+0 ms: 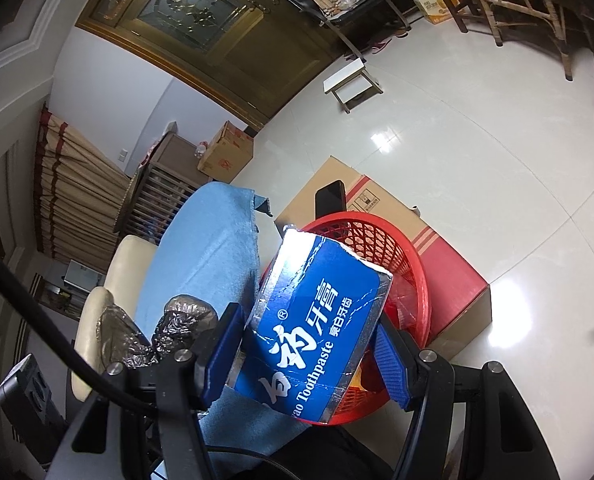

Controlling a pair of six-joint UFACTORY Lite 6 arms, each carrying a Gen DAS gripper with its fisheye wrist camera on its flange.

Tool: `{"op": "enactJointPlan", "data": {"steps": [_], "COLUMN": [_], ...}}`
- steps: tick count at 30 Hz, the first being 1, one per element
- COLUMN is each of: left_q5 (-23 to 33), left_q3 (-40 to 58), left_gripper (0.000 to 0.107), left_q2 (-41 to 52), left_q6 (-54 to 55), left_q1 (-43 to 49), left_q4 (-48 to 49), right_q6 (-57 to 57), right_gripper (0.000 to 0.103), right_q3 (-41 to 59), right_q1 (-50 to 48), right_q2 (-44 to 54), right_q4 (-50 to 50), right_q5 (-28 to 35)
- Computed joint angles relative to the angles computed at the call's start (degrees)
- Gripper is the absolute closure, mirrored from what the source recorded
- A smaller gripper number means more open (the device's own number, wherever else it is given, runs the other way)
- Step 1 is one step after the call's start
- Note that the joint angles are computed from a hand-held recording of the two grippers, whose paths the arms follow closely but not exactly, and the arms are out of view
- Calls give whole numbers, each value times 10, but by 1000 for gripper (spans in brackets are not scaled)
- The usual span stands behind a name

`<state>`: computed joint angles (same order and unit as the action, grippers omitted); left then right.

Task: Collect trash
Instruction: 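Hold the black bag over the basket with the left gripper while the right holds the box beside it, then lower the black bag into the basket and open the left gripper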

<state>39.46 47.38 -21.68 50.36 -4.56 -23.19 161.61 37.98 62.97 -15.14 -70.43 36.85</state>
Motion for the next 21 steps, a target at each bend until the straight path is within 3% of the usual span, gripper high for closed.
{"op": "enactJointPlan", "data": {"steps": [21], "left_q5": [11], "left_q3": [15], "left_gripper": [72], "left_q2": [50], "left_q6": [77], "left_q1": [25], "left_q4": [-56], "right_q6": [10], "right_gripper": [37], "right_q3": [-6], "right_q1": [-23], "right_q2": [17], "right_q4": [-9], "right_q5": [-32]}}
